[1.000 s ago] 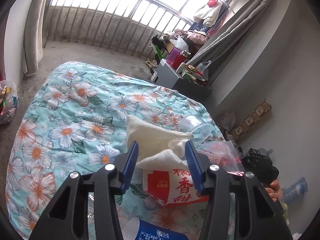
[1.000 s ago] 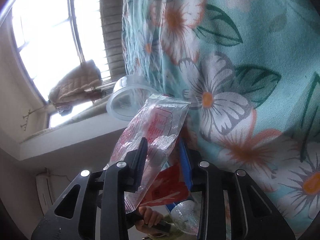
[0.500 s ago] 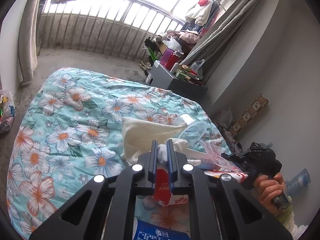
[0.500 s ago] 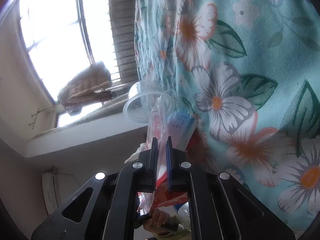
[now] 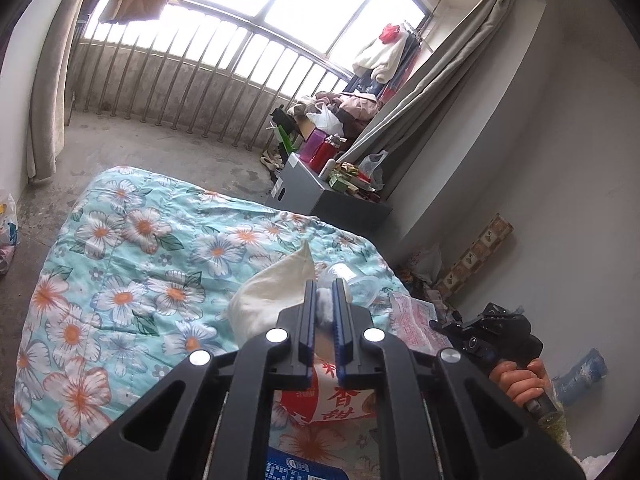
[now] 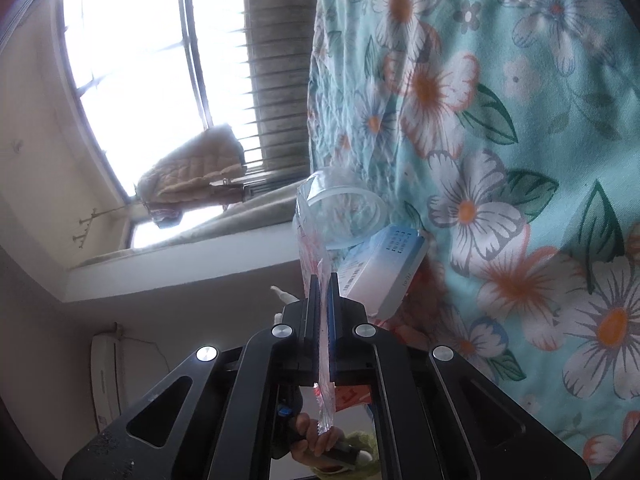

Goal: Collect trash
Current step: 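Grasp the clear zip bag with the right gripper while the left gripper grasps the white tissue, then carry zip bag and tissue over the blue wastebasket and open both grippers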

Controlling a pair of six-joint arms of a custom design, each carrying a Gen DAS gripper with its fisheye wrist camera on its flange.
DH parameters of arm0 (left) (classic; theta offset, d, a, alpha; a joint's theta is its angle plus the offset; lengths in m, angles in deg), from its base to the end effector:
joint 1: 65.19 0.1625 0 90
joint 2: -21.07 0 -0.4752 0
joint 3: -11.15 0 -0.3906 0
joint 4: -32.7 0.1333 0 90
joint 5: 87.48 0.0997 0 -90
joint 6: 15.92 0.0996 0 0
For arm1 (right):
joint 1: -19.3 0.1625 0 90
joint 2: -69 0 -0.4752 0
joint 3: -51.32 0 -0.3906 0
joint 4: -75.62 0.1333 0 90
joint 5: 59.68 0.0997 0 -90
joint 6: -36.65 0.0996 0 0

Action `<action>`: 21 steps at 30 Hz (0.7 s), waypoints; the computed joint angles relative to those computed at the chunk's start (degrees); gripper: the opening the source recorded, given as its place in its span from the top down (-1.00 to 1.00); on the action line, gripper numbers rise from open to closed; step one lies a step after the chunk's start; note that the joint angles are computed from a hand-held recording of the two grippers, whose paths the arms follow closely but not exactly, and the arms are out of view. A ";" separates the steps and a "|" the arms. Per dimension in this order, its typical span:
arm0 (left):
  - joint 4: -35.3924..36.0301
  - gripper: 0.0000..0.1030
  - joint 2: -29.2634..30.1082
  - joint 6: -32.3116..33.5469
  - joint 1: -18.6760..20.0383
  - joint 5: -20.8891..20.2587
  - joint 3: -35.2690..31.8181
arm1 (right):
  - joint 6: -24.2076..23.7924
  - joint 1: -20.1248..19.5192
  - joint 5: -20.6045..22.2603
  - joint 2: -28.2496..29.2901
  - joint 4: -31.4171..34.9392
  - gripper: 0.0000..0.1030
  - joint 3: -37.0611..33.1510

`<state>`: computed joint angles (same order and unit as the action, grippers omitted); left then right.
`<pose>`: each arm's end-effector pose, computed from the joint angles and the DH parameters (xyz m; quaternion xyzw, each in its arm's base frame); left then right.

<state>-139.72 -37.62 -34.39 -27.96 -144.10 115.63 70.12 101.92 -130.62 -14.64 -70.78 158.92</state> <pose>-0.4029 -0.5424 0.2813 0.1819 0.8955 -0.4035 0.0463 0.0945 -0.5610 0.4502 0.2871 0.9035 -0.2325 0.2170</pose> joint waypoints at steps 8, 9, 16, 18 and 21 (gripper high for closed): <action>-2.42 0.87 -0.66 1.46 -1.34 -0.55 0.29 | -0.58 0.33 0.99 0.22 -2.24 0.97 0.00; -2.60 0.87 -0.72 1.66 -1.52 -0.54 0.31 | -0.64 0.40 1.06 0.17 -2.45 0.97 0.01; -3.25 0.87 -1.29 3.44 -3.16 0.50 0.13 | -1.39 0.58 2.08 -0.71 -3.07 0.98 0.21; -3.24 0.87 -1.49 4.33 -3.77 1.27 0.02 | -1.70 0.84 2.40 -0.75 -3.25 0.98 0.11; -3.19 0.87 -1.94 4.94 -4.75 2.04 0.00 | -1.96 1.19 2.97 -0.99 -3.58 0.98 0.21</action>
